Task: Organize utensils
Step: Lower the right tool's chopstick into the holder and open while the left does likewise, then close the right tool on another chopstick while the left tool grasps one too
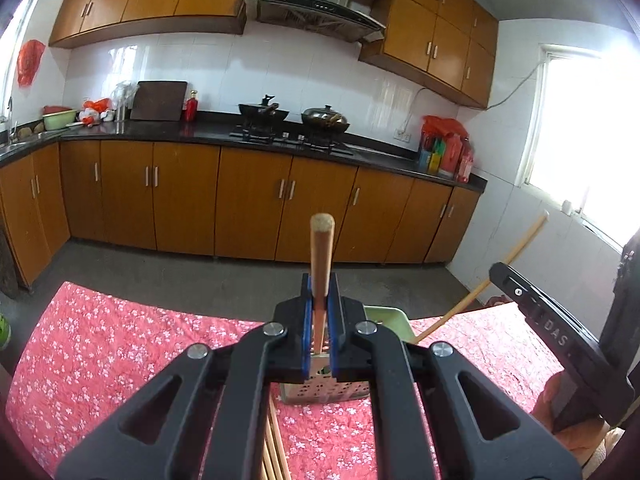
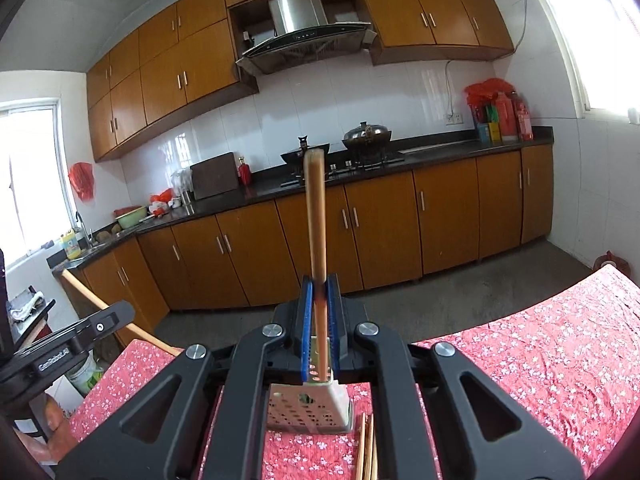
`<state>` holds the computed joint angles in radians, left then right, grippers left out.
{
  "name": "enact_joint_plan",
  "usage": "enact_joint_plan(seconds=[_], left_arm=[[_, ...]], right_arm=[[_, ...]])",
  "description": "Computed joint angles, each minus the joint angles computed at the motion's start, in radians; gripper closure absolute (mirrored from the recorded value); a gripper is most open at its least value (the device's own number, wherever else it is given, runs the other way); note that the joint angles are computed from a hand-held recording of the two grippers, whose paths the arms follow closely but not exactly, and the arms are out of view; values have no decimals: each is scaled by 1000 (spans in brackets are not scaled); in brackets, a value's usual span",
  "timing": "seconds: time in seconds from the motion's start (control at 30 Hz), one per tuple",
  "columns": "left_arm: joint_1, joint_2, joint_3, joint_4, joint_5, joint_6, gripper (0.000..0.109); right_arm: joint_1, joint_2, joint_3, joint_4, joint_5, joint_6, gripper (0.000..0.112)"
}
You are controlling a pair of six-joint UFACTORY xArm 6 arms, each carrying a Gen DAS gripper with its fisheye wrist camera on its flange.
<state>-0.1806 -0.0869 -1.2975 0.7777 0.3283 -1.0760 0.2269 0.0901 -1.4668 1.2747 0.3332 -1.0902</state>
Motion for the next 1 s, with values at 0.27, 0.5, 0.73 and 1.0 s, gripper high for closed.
enact_joint_plan(seconds=[0.27, 0.5, 0.73, 1.0], left_arm=[[22, -110, 83, 162, 7, -161, 68], [6, -327, 305, 341, 139, -317, 44], [36, -352, 504, 116, 168, -183, 43], [17, -304, 575, -30, 114, -104, 57]], right_arm=[[-17, -68, 47, 66, -16, -69, 66], [-66, -141, 205, -70, -105, -3, 48], [-124, -81, 328, -444, 54, 317, 72], [-87, -42, 378, -515, 183, 362, 95]])
